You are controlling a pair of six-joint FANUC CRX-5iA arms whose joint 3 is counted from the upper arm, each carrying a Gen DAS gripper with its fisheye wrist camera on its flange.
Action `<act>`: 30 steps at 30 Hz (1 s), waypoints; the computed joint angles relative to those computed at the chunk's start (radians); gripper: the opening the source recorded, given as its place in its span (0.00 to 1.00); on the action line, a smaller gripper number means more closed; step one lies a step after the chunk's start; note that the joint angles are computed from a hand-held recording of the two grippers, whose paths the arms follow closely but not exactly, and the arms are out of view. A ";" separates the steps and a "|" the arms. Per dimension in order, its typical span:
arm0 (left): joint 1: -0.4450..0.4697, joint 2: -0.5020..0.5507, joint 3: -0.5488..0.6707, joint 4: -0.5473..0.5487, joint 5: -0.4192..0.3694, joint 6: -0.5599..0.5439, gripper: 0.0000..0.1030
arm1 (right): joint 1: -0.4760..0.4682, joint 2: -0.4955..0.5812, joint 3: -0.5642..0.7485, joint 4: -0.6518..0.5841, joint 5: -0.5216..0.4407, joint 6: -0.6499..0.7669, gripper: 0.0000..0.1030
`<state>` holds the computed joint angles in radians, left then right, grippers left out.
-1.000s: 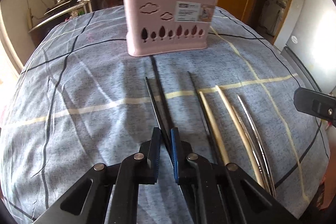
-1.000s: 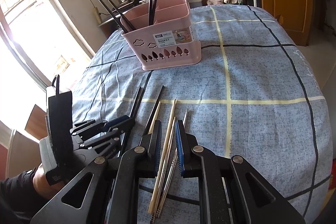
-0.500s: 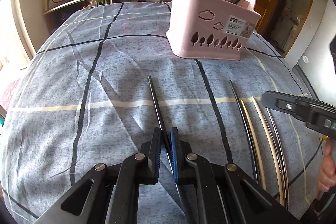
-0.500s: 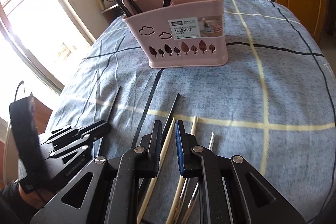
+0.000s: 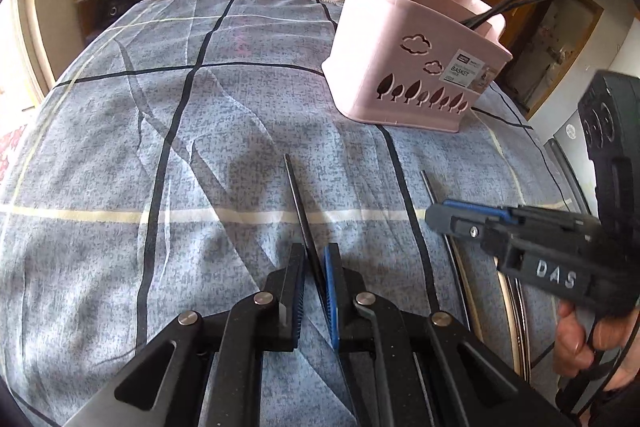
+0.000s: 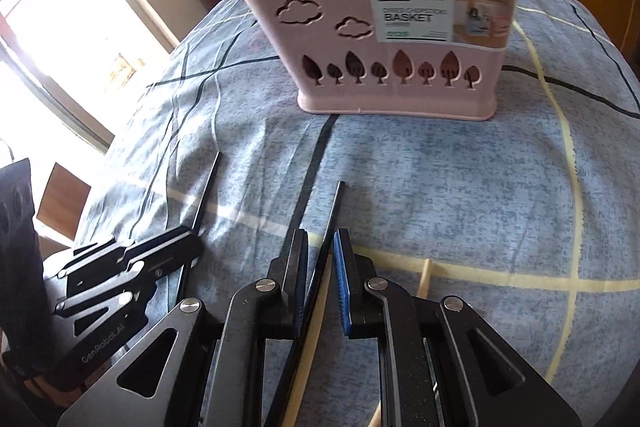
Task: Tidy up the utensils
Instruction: 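Close the left tool on a black chopstick while the right tool grasps another, then lift the left tool's black chopstick into the pink basket while the right tool inserts its own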
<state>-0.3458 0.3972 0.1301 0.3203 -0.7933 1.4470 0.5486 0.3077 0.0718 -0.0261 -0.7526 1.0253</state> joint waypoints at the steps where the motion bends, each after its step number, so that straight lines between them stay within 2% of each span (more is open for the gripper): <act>1: 0.002 0.007 0.009 0.006 -0.007 0.001 0.09 | 0.003 0.002 0.005 0.000 -0.008 -0.002 0.13; 5: -0.001 0.039 0.059 -0.006 -0.035 0.005 0.09 | 0.011 0.019 0.035 0.002 -0.044 -0.002 0.13; 10: -0.002 0.057 0.085 -0.017 -0.034 0.006 0.09 | 0.022 0.065 0.082 0.041 -0.060 0.009 0.13; 13: -0.003 0.058 0.082 -0.013 -0.027 0.008 0.09 | 0.023 0.096 0.132 0.047 -0.107 0.032 0.13; 16: -0.007 0.066 0.100 -0.031 -0.034 0.017 0.09 | 0.052 0.123 0.153 0.124 -0.141 0.018 0.08; 20: -0.010 0.072 0.117 -0.052 -0.045 0.020 0.07 | 0.050 0.116 0.143 0.115 -0.131 0.002 0.07; 26: 0.006 0.055 0.071 0.024 -0.034 -0.012 0.04 | 0.009 0.036 0.073 0.029 -0.044 0.015 0.06; 30: 0.006 0.029 0.041 0.054 -0.016 -0.039 0.04 | 0.003 -0.018 0.025 0.030 0.009 -0.009 0.06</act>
